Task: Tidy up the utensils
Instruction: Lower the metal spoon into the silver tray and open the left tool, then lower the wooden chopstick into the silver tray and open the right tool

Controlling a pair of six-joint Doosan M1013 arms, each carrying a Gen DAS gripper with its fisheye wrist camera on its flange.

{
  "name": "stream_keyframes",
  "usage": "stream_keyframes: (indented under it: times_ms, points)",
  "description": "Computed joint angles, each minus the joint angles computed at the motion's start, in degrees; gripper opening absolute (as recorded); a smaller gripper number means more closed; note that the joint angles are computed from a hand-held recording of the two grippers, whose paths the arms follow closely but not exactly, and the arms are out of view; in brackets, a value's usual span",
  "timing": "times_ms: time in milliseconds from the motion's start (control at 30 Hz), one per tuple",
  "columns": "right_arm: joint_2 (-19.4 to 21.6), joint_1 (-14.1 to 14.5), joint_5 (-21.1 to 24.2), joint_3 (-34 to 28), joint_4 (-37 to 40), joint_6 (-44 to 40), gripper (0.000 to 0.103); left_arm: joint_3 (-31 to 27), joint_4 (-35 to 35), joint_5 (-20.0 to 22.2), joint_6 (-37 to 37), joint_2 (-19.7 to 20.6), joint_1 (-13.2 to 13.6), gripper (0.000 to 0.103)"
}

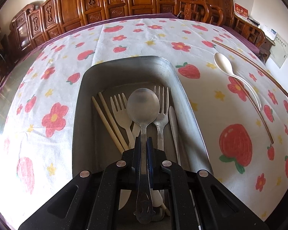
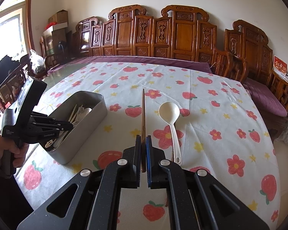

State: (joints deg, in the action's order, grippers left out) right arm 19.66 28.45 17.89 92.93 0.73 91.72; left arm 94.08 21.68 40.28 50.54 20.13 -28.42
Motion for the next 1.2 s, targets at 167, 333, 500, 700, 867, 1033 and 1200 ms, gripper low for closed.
stream_keyframes:
  times_ms: [167,333,500,700,867,1033,1200]
  points:
    - [0.0,0.1,0.0,0.1,0.8,-0.9,0.006,0.7,0.4,-1.1,-1.2,-0.7,0.0,0.006]
    - [0.0,0.4,0.0,0.0,2.3,-2.7,0.006,2.1,1.1,-2.7,-2.2,-2.3,-0.4,0.006]
    - [-0.1,0.9,0.0,0.1,5.6,-6.1,0.006,3.1,3.3,-3.7,-4.6,-3.9,-0.7,0.006]
    - [-0.4,1.8,0.0,0.3,9.9,-11.0,0.006,4.4,6.0,-4.9,-8.3,-5.8,-0.6,0.006]
    - [-0.7,2.5,-0.1,0.4,12.6,-13.9,0.006,5.2,8.3,-4.9,-10.8,-6.7,-0.4,0.007]
    - [-1.0,3.2,-0.2,0.4,14.7,-16.0,0.006,6.0,10.5,-5.9,-13.4,-7.5,-0.1,0.025]
    - [-0.8,4.2,0.2,-0.3,13.9,-16.0,0.006,6.7,14.1,-6.6,-16.9,-8.4,0.2,0.042]
